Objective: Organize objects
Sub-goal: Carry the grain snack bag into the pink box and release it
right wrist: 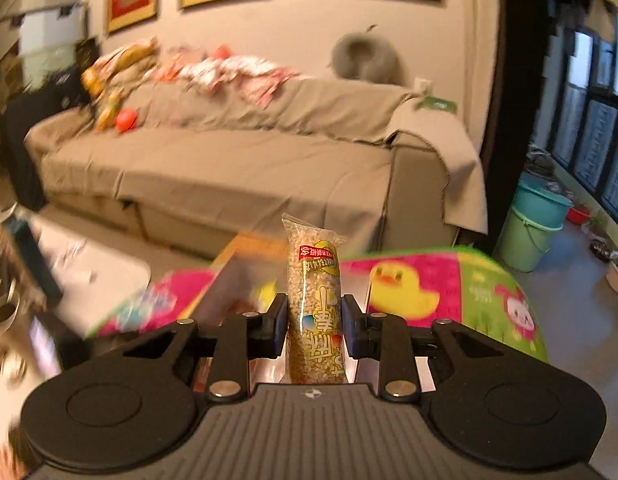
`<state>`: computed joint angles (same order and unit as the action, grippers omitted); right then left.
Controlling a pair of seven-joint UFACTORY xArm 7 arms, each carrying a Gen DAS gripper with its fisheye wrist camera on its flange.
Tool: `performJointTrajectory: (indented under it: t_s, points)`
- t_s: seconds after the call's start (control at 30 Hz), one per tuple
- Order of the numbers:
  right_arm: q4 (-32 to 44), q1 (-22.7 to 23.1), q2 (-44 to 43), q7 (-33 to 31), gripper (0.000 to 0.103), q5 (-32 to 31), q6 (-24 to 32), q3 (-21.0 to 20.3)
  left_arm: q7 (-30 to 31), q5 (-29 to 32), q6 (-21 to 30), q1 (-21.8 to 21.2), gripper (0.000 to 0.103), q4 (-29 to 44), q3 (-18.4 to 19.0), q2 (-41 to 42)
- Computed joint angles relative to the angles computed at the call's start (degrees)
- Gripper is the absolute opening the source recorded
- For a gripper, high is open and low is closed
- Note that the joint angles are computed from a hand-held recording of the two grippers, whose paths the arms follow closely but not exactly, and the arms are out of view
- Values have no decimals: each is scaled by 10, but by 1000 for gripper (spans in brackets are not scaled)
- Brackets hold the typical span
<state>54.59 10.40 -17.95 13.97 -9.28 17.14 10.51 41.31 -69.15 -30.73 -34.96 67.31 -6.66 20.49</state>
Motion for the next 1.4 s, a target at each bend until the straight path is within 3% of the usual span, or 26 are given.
performJointTrajectory:
  t_s: [0.1, 0.2, 0.37, 0.53, 0.57, 0.7, 0.97, 1.07, 1.2, 1.3, 1.4]
  points:
    - [85, -26, 94, 51, 27, -40, 14, 18, -3, 1, 0, 0, 16, -2, 0, -1]
    - [158, -21, 185, 104, 27, -106, 46, 13, -7, 5, -1, 1, 16, -5, 0, -3]
    - [219, 9, 279, 102, 27, -64, 88, -21, -10, 7, 0, 1, 16, -7, 0, -4]
    - [220, 41, 303, 106, 30, -76, 80, -60, -11, 7, 0, 0, 16, -7, 1, -4]
    - [215, 45, 301, 111, 35, -80, 74, -66, -13, 9, 0, 1, 17, -8, 1, -4]
    - [171, 32, 265, 79, 38, -34, 36, -62, -13, 9, -1, 0, 17, -10, 1, -6]
    - [-3, -17, 93, 83, 57, -41, -1, -66, -11, 8, -2, 0, 17, -9, 1, -5]
    - [-76, -62, 25, 117, 62, -71, -2, -50, -14, 10, -2, 0, 17, -11, 0, -7]
    - [-171, -136, -53, 168, 75, -96, -56, -33, -4, 1, -3, -2, 16, -8, 1, -7]
    - [-200, -173, -62, 173, 78, -73, -77, -43, -1, -2, -5, 0, 16, -7, -2, -6]
    - [-203, -251, -44, 209, 77, -92, -104, -8, 1, -3, -7, 0, 16, -5, -3, -5]
